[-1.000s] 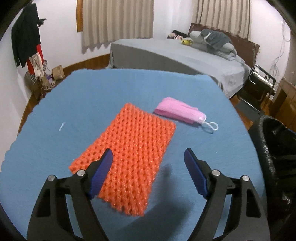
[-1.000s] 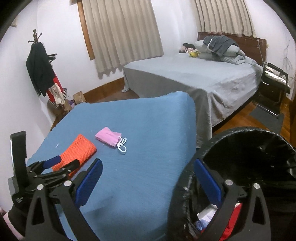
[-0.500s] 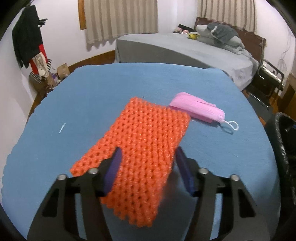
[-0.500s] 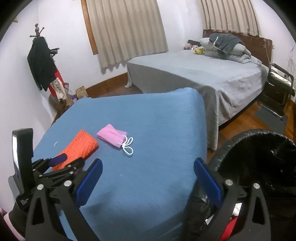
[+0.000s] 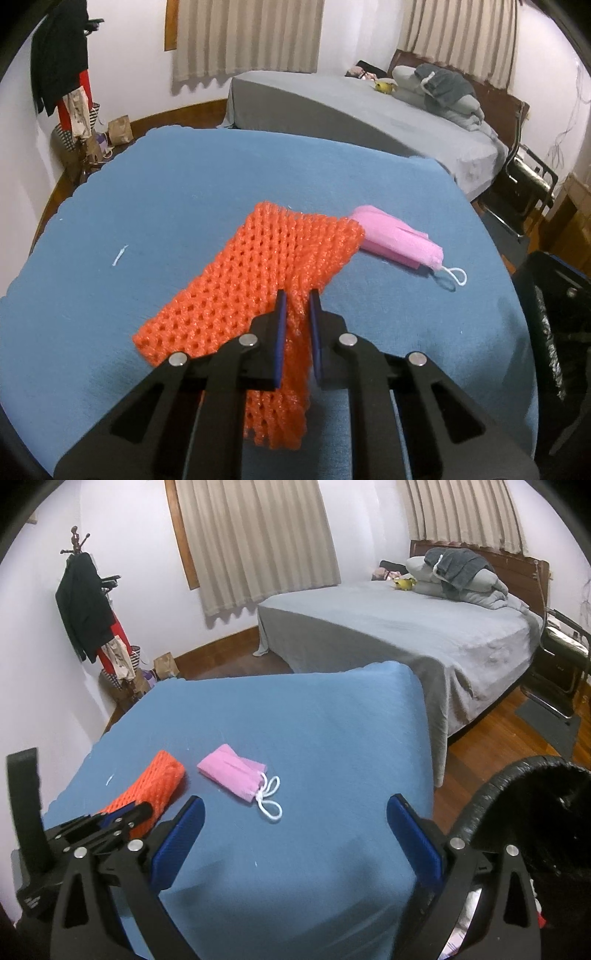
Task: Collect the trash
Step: 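Move both tools back over the orange mesh pad and pink mask, then grasp the orange mesh pad with the left tool while the right tool grasps the pink mask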
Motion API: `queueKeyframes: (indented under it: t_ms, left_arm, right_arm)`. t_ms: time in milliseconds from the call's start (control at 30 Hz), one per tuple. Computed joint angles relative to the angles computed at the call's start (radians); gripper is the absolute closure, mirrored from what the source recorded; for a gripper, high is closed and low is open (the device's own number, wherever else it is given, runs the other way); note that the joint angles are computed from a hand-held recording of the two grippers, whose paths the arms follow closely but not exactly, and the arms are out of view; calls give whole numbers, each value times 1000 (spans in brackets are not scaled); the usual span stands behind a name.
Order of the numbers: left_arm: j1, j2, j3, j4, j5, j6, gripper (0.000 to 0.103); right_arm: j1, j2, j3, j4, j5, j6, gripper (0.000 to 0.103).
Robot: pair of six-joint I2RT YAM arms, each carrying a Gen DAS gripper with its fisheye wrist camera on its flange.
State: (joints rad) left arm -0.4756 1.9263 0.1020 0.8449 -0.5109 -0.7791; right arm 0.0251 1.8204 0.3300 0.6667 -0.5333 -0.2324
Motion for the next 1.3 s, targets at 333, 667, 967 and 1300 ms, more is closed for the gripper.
queueKeyframes:
  t_ms: [333, 667, 967, 1300]
  left_arm:
    - [106, -146, -58, -23, 49, 68, 40]
    - [259, 56, 1, 69, 131, 183, 17]
    - [337, 119, -7, 166, 216, 209, 25]
    - [307, 166, -40, 321, 276, 194, 77]
  right_arm:
    - [84, 73, 47, 45, 56, 49, 6]
    - [141, 144, 104, 53, 105, 71, 6]
    - [192, 201, 143, 63, 153, 80, 6]
    - [236, 228, 169, 62, 181, 105, 6]
